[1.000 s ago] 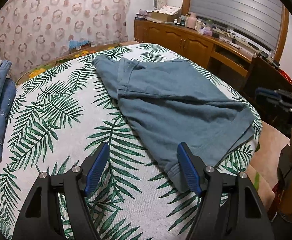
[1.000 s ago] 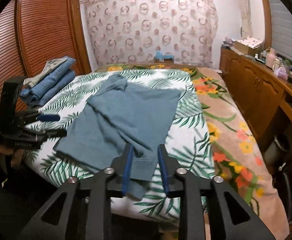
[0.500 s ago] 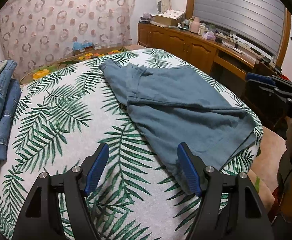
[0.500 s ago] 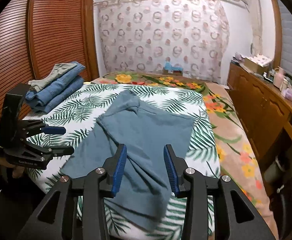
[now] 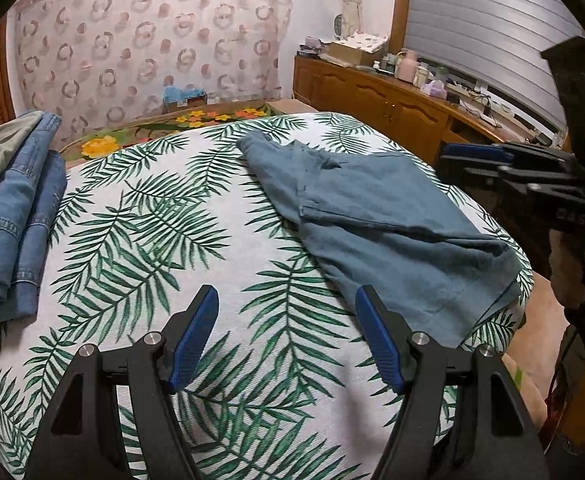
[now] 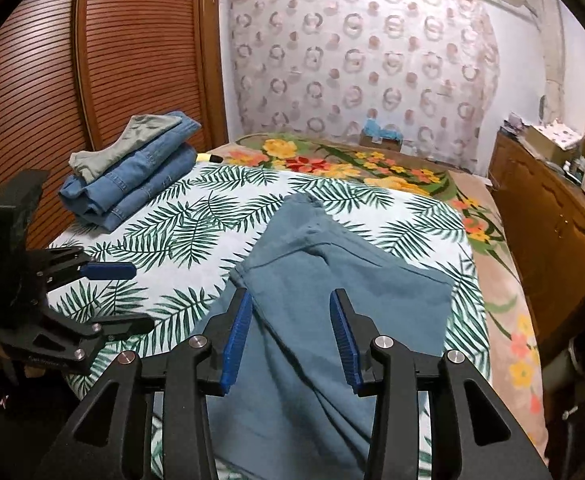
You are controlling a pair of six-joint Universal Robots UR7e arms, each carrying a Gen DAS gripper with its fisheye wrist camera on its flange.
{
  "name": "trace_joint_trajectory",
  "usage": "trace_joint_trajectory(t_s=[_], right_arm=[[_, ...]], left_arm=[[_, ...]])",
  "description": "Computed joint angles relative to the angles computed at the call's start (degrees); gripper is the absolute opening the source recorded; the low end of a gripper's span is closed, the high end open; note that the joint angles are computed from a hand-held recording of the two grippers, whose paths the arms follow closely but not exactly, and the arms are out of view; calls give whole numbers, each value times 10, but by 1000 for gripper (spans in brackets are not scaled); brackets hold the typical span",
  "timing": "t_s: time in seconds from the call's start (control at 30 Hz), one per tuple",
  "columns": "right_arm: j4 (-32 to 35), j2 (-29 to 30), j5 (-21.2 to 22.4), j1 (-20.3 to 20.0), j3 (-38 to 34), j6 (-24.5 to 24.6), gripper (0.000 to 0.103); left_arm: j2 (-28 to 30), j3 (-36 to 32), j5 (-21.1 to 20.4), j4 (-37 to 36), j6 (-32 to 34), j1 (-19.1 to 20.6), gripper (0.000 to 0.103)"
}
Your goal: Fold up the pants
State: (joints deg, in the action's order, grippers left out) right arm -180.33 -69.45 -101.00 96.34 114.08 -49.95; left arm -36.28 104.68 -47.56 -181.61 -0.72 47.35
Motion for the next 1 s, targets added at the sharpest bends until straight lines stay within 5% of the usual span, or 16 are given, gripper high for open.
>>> trace_joint_trajectory(t_s=[0.8,1.0], right_arm=[[126,135,-88,30,-156,10,42],[101,161,-100,37,-168,14,28]], left_arm=[[-18,24,4,-25,-5,8,72],[-17,26,2,-26,-7,8,72]])
